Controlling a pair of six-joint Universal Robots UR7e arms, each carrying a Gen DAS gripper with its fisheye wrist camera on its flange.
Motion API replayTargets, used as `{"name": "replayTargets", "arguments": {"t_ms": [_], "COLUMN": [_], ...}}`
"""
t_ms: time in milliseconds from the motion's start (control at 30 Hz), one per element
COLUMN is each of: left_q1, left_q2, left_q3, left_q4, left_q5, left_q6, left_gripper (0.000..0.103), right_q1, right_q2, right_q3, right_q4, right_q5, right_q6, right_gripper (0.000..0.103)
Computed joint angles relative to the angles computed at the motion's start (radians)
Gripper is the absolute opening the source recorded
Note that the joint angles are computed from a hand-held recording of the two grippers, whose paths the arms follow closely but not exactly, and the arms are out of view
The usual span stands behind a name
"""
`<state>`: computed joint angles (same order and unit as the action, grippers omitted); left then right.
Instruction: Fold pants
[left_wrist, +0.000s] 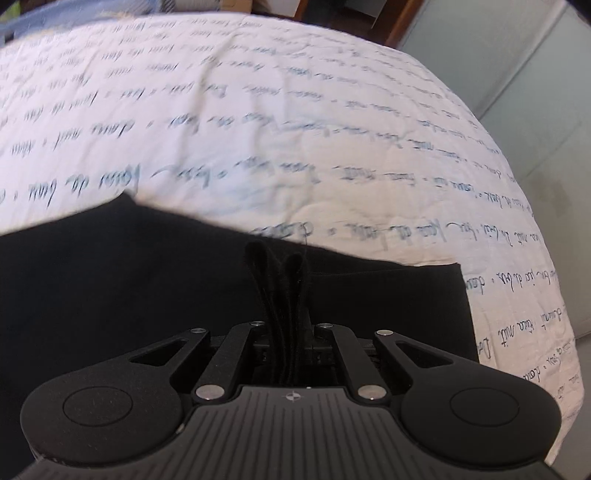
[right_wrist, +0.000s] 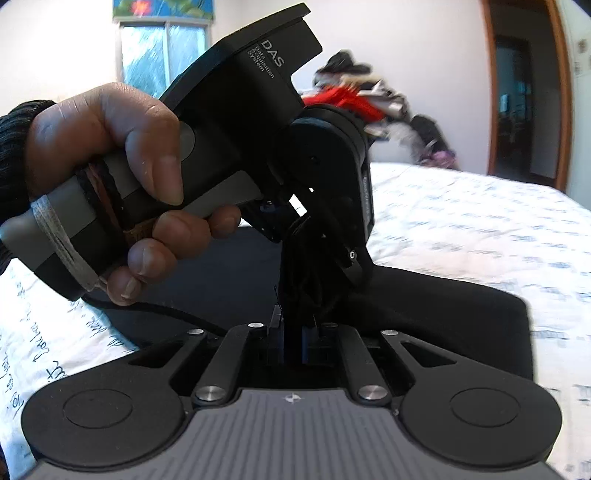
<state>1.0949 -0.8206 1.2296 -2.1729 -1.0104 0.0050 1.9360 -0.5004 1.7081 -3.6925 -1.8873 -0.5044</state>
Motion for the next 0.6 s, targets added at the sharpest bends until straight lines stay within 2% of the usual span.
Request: {"name": "replayTargets", "arguments": {"t_ms": [67, 233, 300, 433, 467, 500, 533, 600], "left_q1": [0.022, 0.046, 0.055, 0.086, 0.097, 0.112, 0.126, 0.167], "left_q2": [-0.002, -0.041, -0.049, -0.051, -0.048, -0.042, -0.041, -0.039], "left_q3": [-0.019, 0.01, 0.012, -0.01, -0.023, -0.045, -0.054, -0.09], "left_q4": [0.022, -0.019, -0.039, -0.026, -0.005, 0.025, 0.026, 0.05], "left_q5": [-0.031, -0.079, -0.088, -0.089, -0.107, -0.135, -0.169, -0.288], "left_q6": [-0.027, -0.009, -0.011, -0.051, -0.062, -0.065, -0.078, -0.149], "left_gripper": [0.009, 0.008, 0.008, 0.009, 0.01, 0.022, 0.022, 0.023], "right_q1": [0.007, 0.018, 0.018, 0.031, 0.032, 0.037, 0.04, 0.058], "right_q2": [0.011, 0.011, 0.007, 0.033, 0.038, 0.051, 0.061, 0.096], "right_q3": [-0.019, -0.039, -0.045, -0.095, -0.104, -0.123, -0.134, -0.184], "right_q4": [0.033, 0.087, 0.1, 0.168, 0.183, 0.202, 0.216, 0.241], "right_q5": [-0.01, -0.006, -0.008, -0.002, -0.001, -0.01, -0.026, -0.074], "right_q6": [-0.01, -0.031, -0.053, -0.043, -0.042, -0.044, -0.052, -0.072], "right_gripper": [0.008, 0.008, 0.008, 0.008, 0.008, 0.008, 0.008, 0.009]}}
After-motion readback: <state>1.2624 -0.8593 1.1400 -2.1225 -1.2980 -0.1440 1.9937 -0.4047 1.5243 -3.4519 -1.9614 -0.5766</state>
